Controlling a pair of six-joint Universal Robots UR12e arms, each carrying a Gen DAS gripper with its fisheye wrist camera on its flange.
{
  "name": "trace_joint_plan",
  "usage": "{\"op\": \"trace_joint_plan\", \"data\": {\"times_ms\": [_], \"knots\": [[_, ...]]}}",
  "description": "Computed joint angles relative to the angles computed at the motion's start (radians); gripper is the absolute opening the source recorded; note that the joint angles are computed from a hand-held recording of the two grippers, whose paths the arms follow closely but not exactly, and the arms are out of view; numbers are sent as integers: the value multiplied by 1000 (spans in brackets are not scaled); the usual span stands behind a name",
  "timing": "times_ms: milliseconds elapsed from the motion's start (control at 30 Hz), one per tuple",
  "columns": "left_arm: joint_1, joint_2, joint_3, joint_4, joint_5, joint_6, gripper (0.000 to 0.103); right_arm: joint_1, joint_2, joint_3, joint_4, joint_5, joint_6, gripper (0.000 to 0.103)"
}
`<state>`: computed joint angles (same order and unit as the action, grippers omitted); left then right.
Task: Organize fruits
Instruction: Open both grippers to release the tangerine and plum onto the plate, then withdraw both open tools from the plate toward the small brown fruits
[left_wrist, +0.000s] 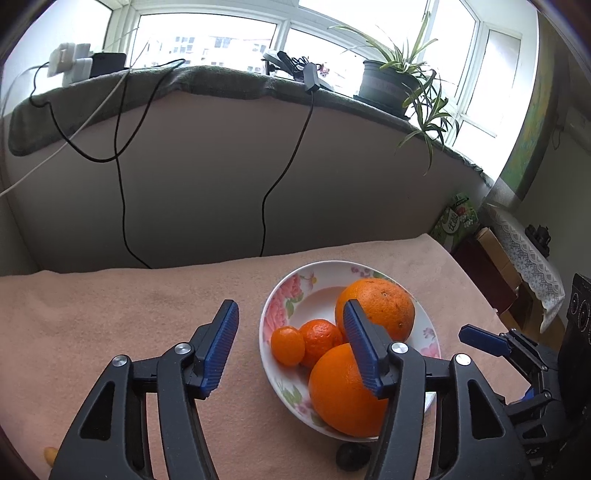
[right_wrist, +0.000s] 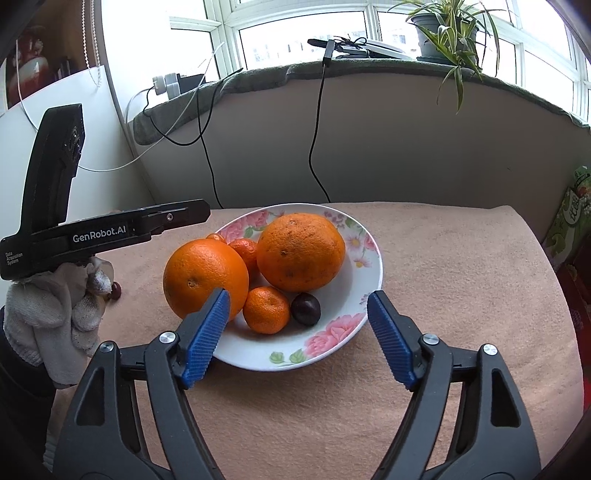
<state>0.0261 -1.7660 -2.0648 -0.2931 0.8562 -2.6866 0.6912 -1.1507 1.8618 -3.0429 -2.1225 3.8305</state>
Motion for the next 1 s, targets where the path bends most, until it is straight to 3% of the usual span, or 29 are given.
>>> {"op": "trace_joint_plan", "data": {"times_ms": [133,200,1000], "knots": [[0,11,-13,36,3,-3,70,5,0,-4,10,-16,5,90],[-2,16,-20,61,18,-13,79,6,0,-5,15,-21,7,90],[41,104,-96,147,-18,-11,80,53,-3,-22,26,-67,-2,90]]}}
